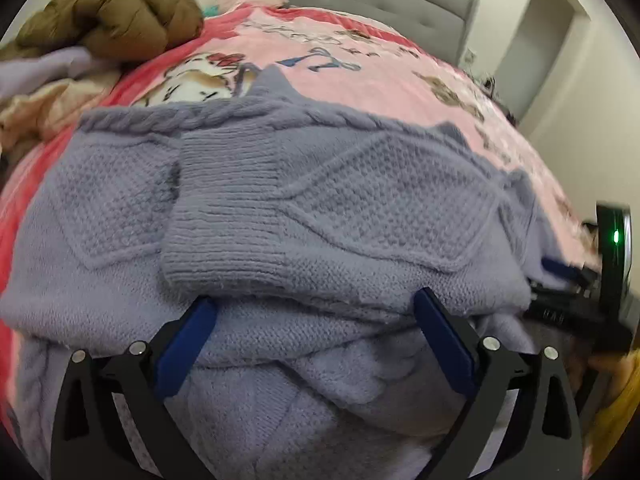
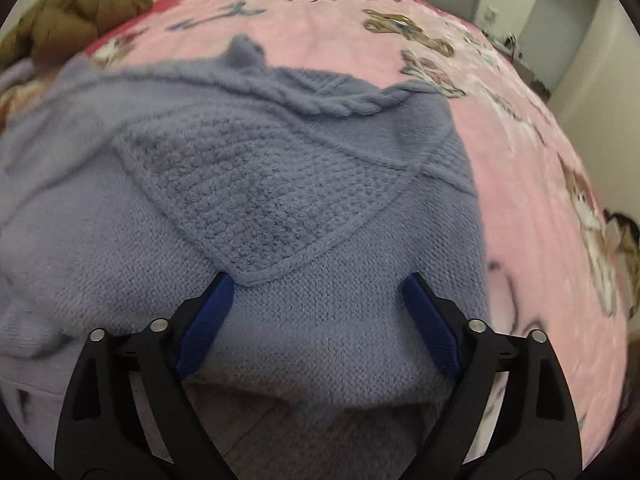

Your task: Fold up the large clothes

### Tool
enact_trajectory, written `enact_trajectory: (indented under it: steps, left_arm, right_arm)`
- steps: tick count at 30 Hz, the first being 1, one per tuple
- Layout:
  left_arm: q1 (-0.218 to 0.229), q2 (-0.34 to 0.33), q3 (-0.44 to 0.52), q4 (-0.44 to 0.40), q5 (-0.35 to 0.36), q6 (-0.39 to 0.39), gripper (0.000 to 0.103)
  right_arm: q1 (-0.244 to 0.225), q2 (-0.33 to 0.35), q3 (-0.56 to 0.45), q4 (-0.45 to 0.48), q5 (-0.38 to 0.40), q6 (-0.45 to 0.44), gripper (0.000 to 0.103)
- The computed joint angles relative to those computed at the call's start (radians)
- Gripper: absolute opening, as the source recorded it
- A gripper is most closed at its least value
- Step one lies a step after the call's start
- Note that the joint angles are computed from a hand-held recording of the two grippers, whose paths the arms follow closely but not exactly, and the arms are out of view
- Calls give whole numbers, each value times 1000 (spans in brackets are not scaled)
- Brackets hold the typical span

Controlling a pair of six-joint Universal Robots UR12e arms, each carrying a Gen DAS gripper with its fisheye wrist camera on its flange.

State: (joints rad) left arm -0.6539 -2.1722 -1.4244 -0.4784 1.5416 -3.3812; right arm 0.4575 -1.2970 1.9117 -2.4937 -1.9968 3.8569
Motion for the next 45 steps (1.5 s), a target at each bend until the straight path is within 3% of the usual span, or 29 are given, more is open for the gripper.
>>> enact_trajectory:
  steps: [2,8,11,13,17,19,24,27,30,36,40,42,45]
  left_arm:
    - [-5,-3,1,2,18,28,98]
    - [4,4,-1,-7,-14,29,98]
    - [4,33,-10,-43,8,73,98]
    - [6,70,-56,-6,21,99,98]
    - [28,189,-194,-11,3,139,98]
    - [39,249,-260,-40,-1,157,98]
    - [68,407,-405,-200,39,201,98]
    - [84,461,-458,-261,15,187,98]
    - [86,487,-497,-275,21,171,98]
    - [74,500,-565,-230,35,163,98]
    - [72,486,-580,-243,-6,207,98]
    - [73,471,-574,-270,-31,222,98]
    - [80,468,-595,-216,-49,159,98]
  right_arm:
    - [-15,-6,7,-8,38,3,88]
    - [-23,-22,-15,56,81,17,89]
    - [-2,-70,35,-86,77,55,89]
    - [22,-102,51,-92,54,91,93]
    - [99,-174,68,58,26,195,93]
    - [153,-204,68,189,21,272,93]
    - [269,-259,56,459,99,522,93]
    - [325,-269,63,481,82,674,93]
    - [354,-254,57,538,79,759,93]
    - [387,-250,94,500,117,784,94]
    - [406,-257,163,371,136,784,95]
    - [413,-265,200,294,114,831,95]
    - [439,-265,227,231,54,875,95]
